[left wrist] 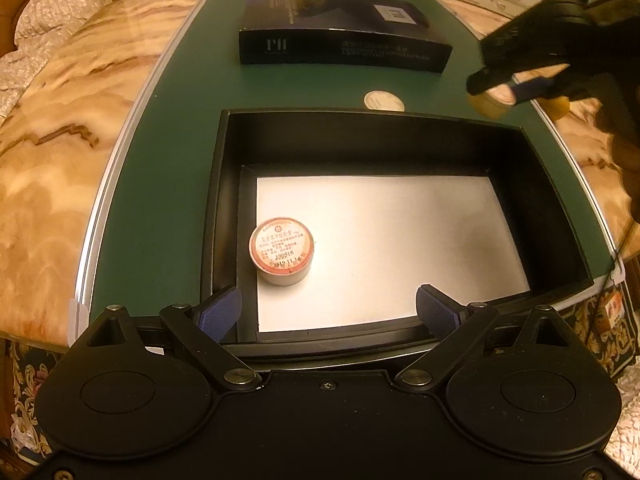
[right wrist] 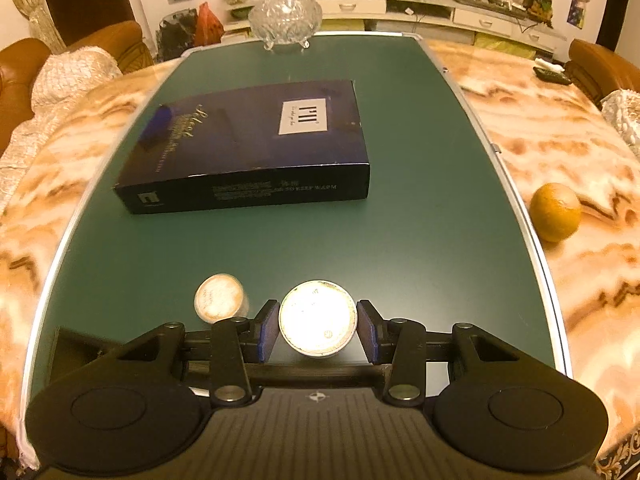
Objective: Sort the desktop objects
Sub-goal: 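Carry the large white tin into the tray and open the right tool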
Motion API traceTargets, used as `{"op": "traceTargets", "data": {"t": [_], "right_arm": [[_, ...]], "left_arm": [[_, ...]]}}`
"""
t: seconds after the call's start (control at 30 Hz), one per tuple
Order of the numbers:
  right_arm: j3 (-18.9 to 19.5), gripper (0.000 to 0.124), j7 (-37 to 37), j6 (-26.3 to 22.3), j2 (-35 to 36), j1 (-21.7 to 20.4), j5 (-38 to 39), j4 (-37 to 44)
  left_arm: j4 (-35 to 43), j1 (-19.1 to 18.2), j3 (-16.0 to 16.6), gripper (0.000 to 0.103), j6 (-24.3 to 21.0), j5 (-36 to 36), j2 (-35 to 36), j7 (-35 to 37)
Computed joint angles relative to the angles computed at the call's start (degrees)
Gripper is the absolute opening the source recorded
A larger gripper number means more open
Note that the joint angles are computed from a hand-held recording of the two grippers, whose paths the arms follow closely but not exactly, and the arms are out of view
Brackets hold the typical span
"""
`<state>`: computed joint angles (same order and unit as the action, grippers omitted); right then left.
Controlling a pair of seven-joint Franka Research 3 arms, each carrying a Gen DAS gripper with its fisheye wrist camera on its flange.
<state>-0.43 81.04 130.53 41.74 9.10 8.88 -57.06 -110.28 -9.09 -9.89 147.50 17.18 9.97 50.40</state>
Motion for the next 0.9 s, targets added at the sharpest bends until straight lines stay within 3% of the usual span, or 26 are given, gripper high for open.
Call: {"op": "traceTargets", "data": {"t": [0.17, 0.33, 0.9], "right_arm": [[-0.09, 0.045, -0.54, 5.11, -9.14, 0.12, 0.62, -13.94], [-0.28, 0.045, -0.44, 6.29, -14.07, 0.01, 1.04, -21.73], [-0.60, 0.045, 0.93, 7.98, -20.07, -0.27, 0.73, -32.17]], "left_arm": [[-0.37, -0.35, 0.28, 0.097, 0.70, 1.70, -0.01, -1.20], [-0.73, -0.39, 0.35, 0.097, 1.11, 2.17, -0.21, -2.34], [-2.28, -0.68, 0.25, 0.097, 1.13, 4.83, -2.45, -4.88]]}}
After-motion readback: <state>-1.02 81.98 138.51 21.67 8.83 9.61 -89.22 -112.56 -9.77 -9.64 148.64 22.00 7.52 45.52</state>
